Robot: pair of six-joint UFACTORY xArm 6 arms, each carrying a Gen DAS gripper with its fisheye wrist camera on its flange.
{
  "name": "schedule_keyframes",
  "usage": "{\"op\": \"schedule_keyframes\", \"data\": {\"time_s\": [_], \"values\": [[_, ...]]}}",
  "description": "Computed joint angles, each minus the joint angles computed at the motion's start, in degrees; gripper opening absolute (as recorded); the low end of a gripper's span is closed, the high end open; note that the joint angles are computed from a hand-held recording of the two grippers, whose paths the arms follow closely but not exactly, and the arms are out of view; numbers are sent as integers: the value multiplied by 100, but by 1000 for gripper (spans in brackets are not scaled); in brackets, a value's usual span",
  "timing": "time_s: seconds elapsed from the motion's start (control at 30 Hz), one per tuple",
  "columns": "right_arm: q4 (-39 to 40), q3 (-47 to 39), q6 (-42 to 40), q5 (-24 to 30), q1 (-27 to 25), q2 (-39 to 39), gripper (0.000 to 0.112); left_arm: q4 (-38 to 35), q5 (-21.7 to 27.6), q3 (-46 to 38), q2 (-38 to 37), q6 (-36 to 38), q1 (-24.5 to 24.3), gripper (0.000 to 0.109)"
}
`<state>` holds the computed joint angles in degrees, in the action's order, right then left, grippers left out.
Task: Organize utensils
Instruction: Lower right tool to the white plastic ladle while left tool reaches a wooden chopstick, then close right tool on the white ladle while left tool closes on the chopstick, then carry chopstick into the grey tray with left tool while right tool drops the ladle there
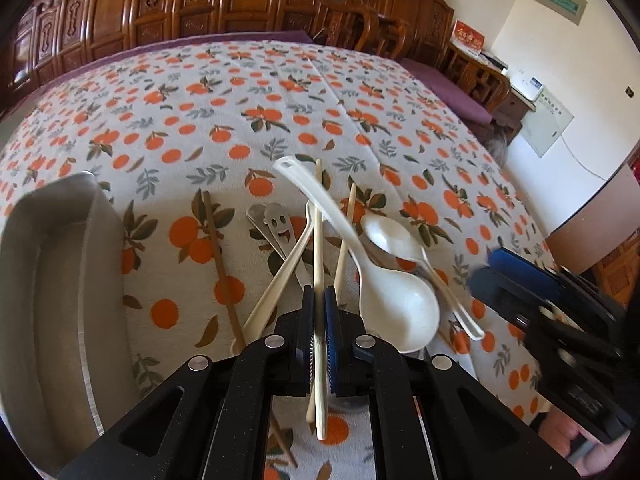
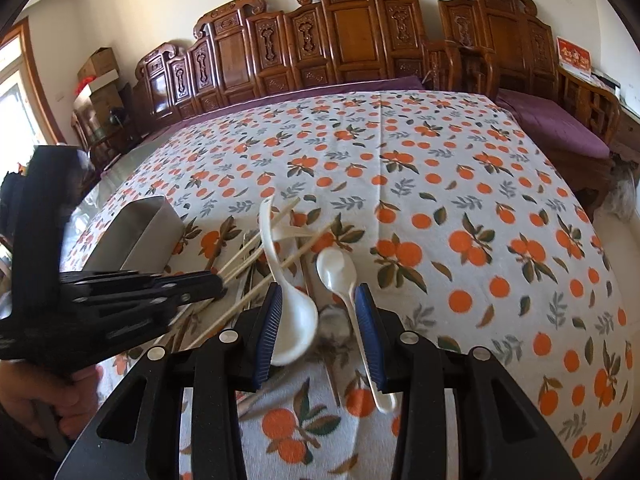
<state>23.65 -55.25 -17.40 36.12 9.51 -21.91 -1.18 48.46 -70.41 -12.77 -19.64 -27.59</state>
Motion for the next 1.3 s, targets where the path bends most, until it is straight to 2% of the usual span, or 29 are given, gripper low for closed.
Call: {"op": "schedule_keyframes", "data": {"time_s": [0.33,0.6,0.77,0.83,0.9,0.97,1.3], "values": [[462,-444,-374,-21,174,757,38,133,62,285,-656,189,159,4],[771,-747,-871,-100,307,1116,38,73,102,374,-836,341,287,4],[384,-870,-873,-131,471,1327,37,58,99,339,-822,388,307,4],[158,-914,-749,-128,513,1416,32,90,115,313,-805,382,282,4],[-13,-936,-639,-104,519,1464,19,117,130,312,-824,374,250,4],[-7,-931,-648,-109,516,1444,12,138,126,327,-853,383,242,4],[639,-656,-1043,-216,353,911,6,619,165,418,-1225,234,217,4]]}}
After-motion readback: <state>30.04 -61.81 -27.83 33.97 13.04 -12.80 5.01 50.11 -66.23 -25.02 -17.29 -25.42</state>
